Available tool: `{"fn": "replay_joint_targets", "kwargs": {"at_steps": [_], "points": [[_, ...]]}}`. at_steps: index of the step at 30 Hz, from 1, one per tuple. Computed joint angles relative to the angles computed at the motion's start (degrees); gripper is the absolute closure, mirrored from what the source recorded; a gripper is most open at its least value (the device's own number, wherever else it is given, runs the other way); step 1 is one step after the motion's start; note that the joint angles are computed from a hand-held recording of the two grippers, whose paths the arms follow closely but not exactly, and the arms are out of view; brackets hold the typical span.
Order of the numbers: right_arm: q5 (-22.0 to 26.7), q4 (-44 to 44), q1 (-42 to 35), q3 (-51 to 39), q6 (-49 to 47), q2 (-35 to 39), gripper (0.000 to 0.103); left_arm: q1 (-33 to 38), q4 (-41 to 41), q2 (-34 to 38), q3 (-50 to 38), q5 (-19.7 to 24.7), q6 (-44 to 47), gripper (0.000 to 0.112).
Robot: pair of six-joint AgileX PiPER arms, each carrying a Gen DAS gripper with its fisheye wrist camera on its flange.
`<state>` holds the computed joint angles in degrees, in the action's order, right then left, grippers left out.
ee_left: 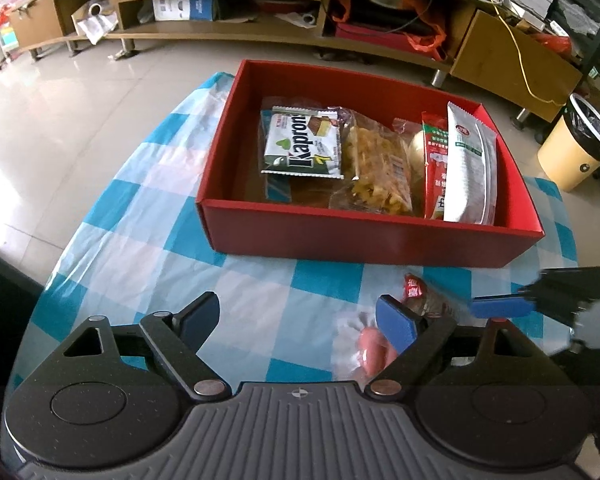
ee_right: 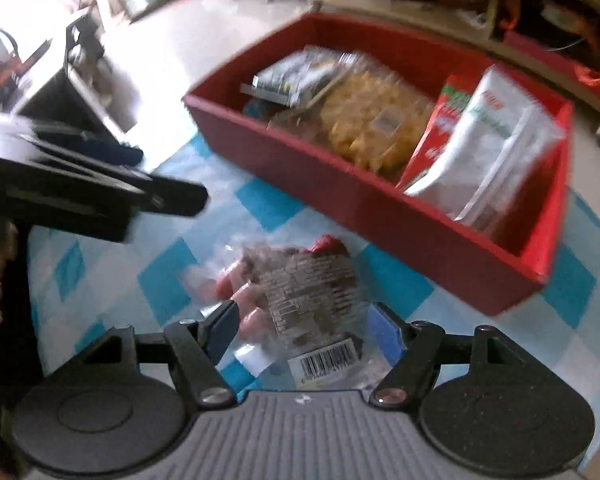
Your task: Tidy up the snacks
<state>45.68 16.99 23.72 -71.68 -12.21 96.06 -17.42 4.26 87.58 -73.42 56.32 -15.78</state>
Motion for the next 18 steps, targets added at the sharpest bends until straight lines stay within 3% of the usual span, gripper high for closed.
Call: {"fn": "replay_joint_targets", "kwargs": {"at_steps": [6, 12, 18], "points": [[-1.8, 2.4, -0.1, -1.2, -1.4, 4.6, 0.000, 4.3, -5.5, 0.1, 0.1, 0.9, 5.0, 0.022], [-6.3, 6.7, -1.3, 1.9, -8.2, 4.3, 0.000, 5.2, -7.0, -0.9, 0.8, 1.1, 7.3, 0.022], [-6.9, 4.8, -0.5, 1.8, -8.5, 4.2, 0.000, 5.9, -7.1, -1.1, 2.2, 0.7, 9.1, 0.021]]}}
